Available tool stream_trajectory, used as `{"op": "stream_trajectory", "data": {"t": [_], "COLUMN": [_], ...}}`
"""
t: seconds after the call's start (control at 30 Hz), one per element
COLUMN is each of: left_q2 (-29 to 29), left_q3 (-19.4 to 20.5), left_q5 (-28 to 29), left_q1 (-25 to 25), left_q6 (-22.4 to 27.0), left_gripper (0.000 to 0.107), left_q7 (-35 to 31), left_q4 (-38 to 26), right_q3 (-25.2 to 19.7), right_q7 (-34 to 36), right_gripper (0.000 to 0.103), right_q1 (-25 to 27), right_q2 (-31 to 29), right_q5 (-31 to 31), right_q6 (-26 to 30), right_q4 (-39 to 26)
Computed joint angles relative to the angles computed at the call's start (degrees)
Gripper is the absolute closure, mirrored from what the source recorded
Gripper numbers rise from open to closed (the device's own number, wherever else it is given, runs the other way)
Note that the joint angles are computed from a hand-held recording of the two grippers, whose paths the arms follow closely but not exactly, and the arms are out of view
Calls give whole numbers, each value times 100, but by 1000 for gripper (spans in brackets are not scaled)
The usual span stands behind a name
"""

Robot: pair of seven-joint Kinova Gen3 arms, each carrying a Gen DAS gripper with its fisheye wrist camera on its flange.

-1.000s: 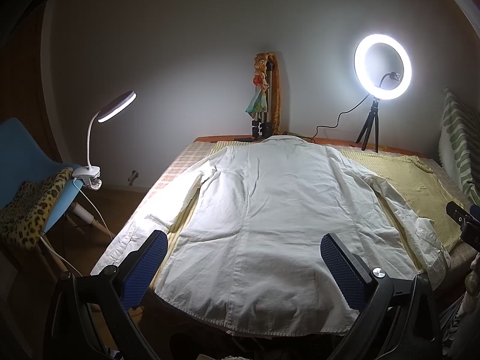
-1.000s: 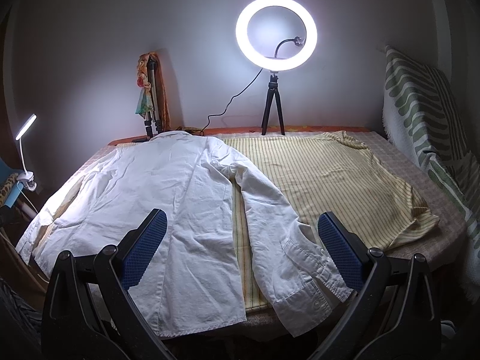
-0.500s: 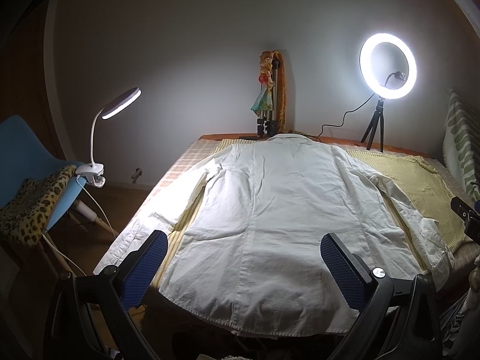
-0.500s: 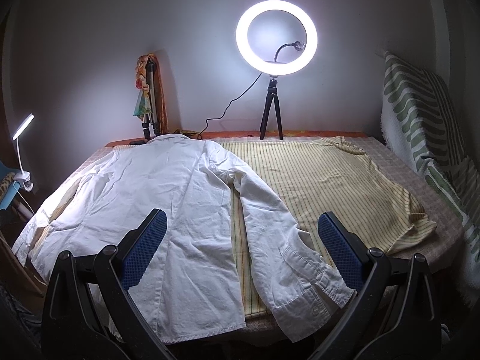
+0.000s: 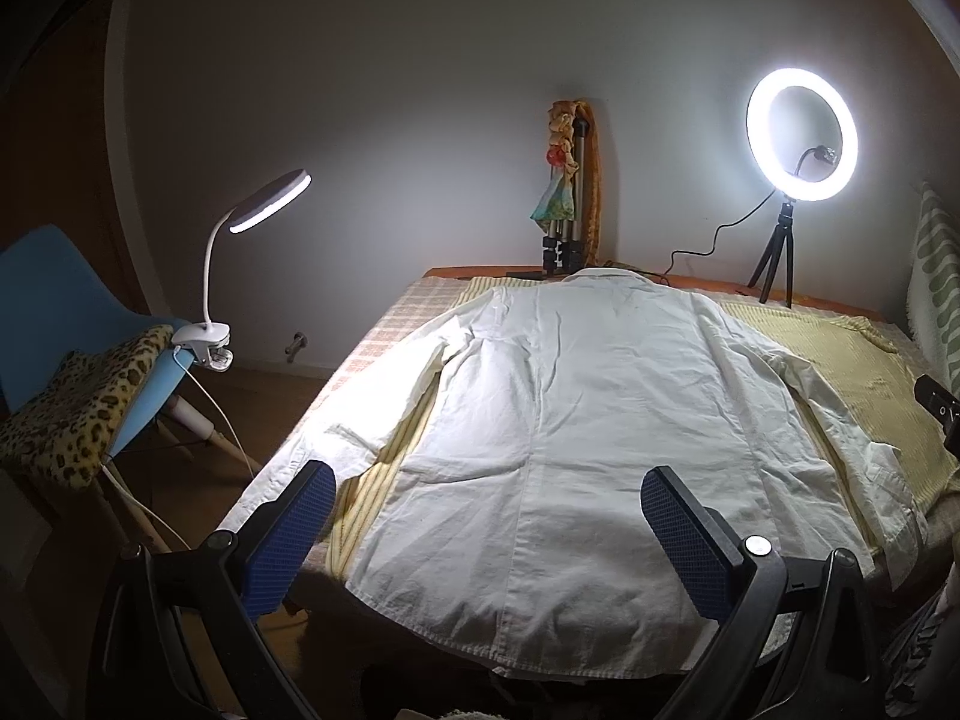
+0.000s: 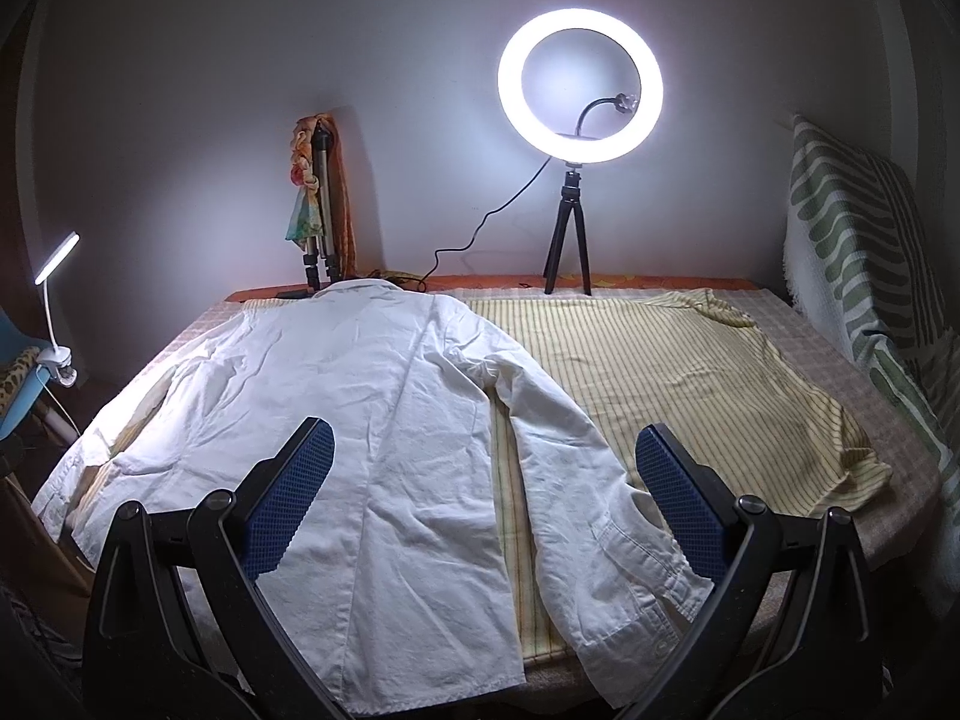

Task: Fold small clothes
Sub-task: 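Move the left tool to the shirt sleeve cuff and close on it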

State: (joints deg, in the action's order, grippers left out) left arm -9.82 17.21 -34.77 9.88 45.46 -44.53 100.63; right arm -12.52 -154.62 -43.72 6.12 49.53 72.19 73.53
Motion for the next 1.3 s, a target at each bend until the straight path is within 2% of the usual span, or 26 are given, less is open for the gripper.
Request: {"op": "stream_trajectory", "data": {"t": [0.1,0.2,0.3,0.47,0.57,0.63,0.7,0.8,0.87,0.9,0.93,1.0,1.13,1.3], "left_q2": [15,18,-9,-16,196,411,697,1088,1474,1671,1843,2148,2579,3060], "left_q3": [-37,-121,227,452,712,702,544,836,1099,1135,1065,639,-422,-1687], "left_q5": [-65,200,585,1633,2233,2654,3045,3716,4182,4415,4646,4923,5178,5432], "left_q1": [-42,-237,-1026,-2233,-3027,-3355,-3485,-4214,-4715,-4850,-4895,-4667,-3891,-2813], "left_q6": [23,-1,-99,-625,-729,-774,-732,-586,-330,-151,-12,214,511,847], "left_gripper": [5,10,12,13,14,20,27,32,34,35,38,38,39,41], "left_q7": [5,-333,-791,-1954,-2653,-3119,-3585,-4283,-4565,-4701,-4794,-4968,-5213,-5562], "left_q4": [3,-60,-100,-47,-140,-216,-363,-596,-868,-1031,-1149,-1376,-1748,-2250], "right_q3": [30,95,203,431,553,593,645,737,527,508,492,586,643,714], "right_q7": [188,570,1026,1622,2105,2435,2746,3164,3449,3550,3628,3777,4088,4337], "right_gripper": [1,1,1,1,1,1,1,4,13,15,16,21,24,24], "right_q1": [75,134,242,216,222,289,326,407,692,771,854,902,1005,1011], "right_q2": [67,200,338,714,1016,1166,1362,1625,1785,1842,1889,1943,2151,2284], "right_q5": [-171,-366,-744,-1038,-1331,-1627,-1880,-2367,-2833,-3066,-3299,-3666,-4195,-4479], "right_q6": [-215,-433,-749,-1112,-1298,-1479,-1548,-1658,-1660,-1680,-1717,-1769,-1664,-1526], "right_q4": [-114,-339,-629,-1194,-1599,-1768,-1993,-2269,-2457,-2503,-2515,-2484,-2647,-2748]}}
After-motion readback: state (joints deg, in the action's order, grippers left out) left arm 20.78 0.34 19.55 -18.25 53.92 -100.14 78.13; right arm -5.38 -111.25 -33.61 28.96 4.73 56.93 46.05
